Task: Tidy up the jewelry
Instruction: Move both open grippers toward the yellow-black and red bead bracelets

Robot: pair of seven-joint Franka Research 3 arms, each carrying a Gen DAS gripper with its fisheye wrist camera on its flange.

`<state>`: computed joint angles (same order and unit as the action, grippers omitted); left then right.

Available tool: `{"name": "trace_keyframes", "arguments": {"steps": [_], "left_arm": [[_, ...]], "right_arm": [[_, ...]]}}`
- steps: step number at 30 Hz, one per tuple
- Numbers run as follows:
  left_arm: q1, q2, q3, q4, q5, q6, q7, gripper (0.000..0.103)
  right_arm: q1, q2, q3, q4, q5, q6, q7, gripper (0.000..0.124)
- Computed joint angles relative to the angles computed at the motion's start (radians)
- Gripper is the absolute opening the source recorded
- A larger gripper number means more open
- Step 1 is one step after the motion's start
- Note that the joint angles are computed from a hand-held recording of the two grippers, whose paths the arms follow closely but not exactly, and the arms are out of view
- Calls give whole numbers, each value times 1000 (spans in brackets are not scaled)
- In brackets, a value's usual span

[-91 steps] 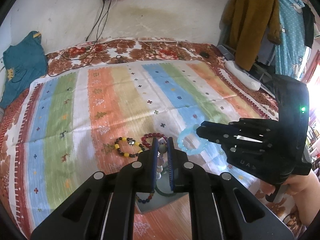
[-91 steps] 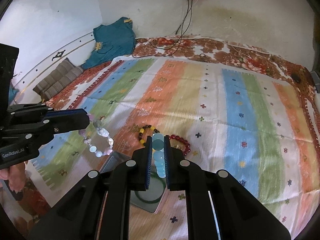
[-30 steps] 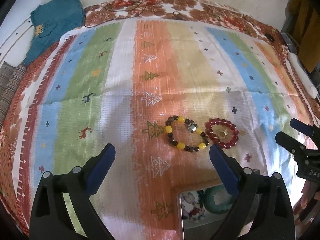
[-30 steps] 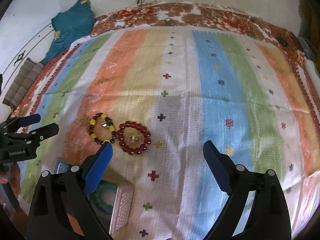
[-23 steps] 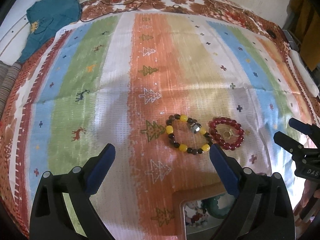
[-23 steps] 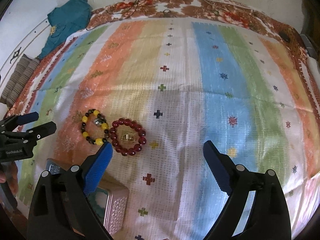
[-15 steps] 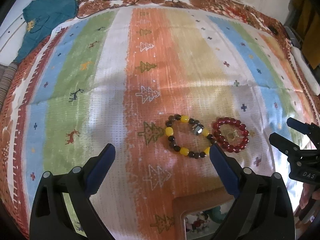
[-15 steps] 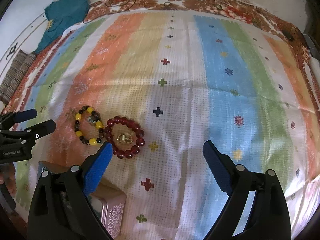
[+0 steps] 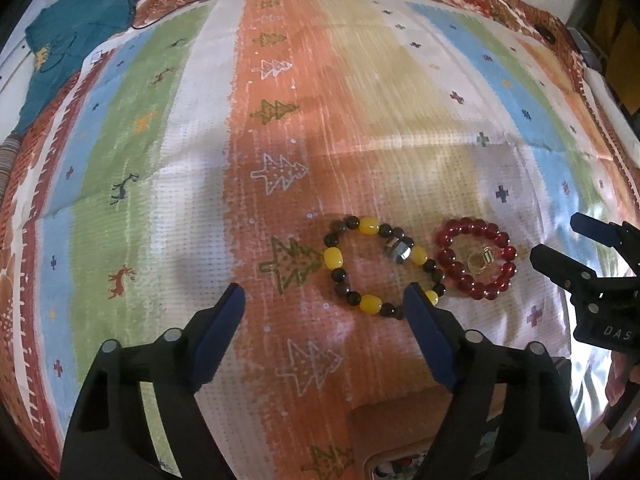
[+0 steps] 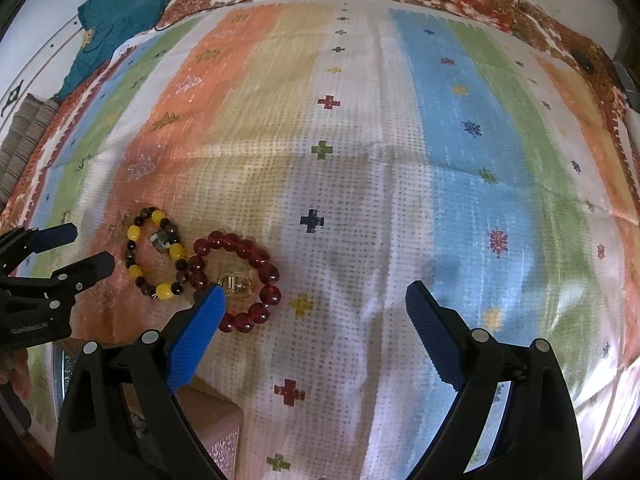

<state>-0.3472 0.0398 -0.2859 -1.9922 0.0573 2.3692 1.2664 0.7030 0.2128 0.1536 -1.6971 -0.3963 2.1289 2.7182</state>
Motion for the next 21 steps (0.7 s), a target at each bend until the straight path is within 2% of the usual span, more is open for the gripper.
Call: {"name": "trace_keyframes", "arguments": {"steps": [14, 21], "left_arm": [[7, 65, -2, 43, -16, -21, 40, 63], [11, 87, -4, 52, -25, -23, 64, 59]], "right_arm": [[0, 59, -20, 44, 30, -21, -38, 77], [3, 83, -28, 59, 39, -20, -63, 74]]}}
